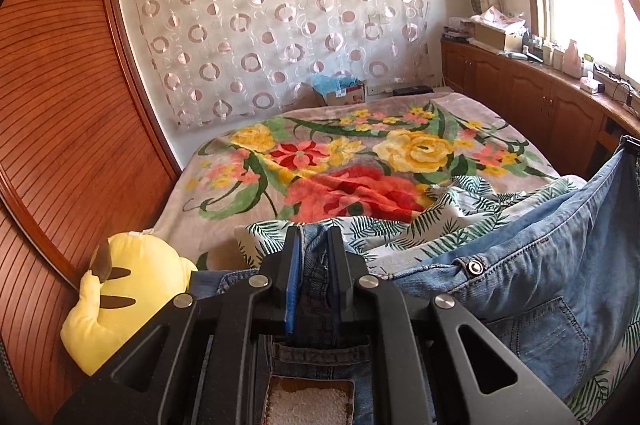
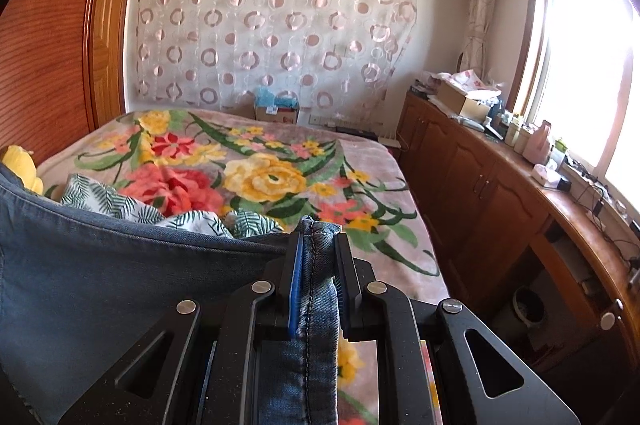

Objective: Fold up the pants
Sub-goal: 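Lift the jeans with both tools and flip them over onto the bed, then open both tools and release the flipped jeans onto the bed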

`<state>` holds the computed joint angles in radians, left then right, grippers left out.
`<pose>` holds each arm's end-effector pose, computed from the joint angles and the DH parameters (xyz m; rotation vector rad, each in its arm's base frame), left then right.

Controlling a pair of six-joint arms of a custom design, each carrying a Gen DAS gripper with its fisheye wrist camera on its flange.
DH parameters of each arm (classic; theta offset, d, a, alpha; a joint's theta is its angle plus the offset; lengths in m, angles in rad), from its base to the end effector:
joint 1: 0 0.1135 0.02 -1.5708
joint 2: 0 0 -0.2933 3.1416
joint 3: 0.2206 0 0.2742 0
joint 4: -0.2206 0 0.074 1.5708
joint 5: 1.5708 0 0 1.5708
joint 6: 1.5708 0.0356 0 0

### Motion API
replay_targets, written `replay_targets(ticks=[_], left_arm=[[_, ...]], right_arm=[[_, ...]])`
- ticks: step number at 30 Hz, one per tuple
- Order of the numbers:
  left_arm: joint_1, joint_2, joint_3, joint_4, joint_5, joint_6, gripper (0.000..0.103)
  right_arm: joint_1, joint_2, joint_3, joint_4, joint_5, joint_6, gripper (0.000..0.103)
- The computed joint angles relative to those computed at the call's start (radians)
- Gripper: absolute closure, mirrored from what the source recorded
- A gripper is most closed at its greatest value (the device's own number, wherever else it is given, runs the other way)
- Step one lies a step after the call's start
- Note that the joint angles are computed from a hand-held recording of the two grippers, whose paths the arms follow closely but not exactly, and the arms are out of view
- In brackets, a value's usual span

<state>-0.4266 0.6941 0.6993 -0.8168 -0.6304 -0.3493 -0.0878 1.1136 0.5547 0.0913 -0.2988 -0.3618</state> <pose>0.1293 -0.0357 0.2880 -0.2008 2.2076 0.3318 0.2456 -0.0111 0.2370 -0.4584 1.9634 0.0192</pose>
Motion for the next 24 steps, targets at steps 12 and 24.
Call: replay_targets(ticks=[12,24], left_arm=[[-0.019,0.008,0.008,-0.049,-0.010,-0.057,0.080],[-0.226,-0.096,0.016,-0.244,-0.086,-0.274,0.020]], right_arm=[[0.059,0.060,0.118,-0.141,0.071,-0.001,0.088],[-0.003,-0.105,0.091,-0.273,-0.006,0.017,0.066]])
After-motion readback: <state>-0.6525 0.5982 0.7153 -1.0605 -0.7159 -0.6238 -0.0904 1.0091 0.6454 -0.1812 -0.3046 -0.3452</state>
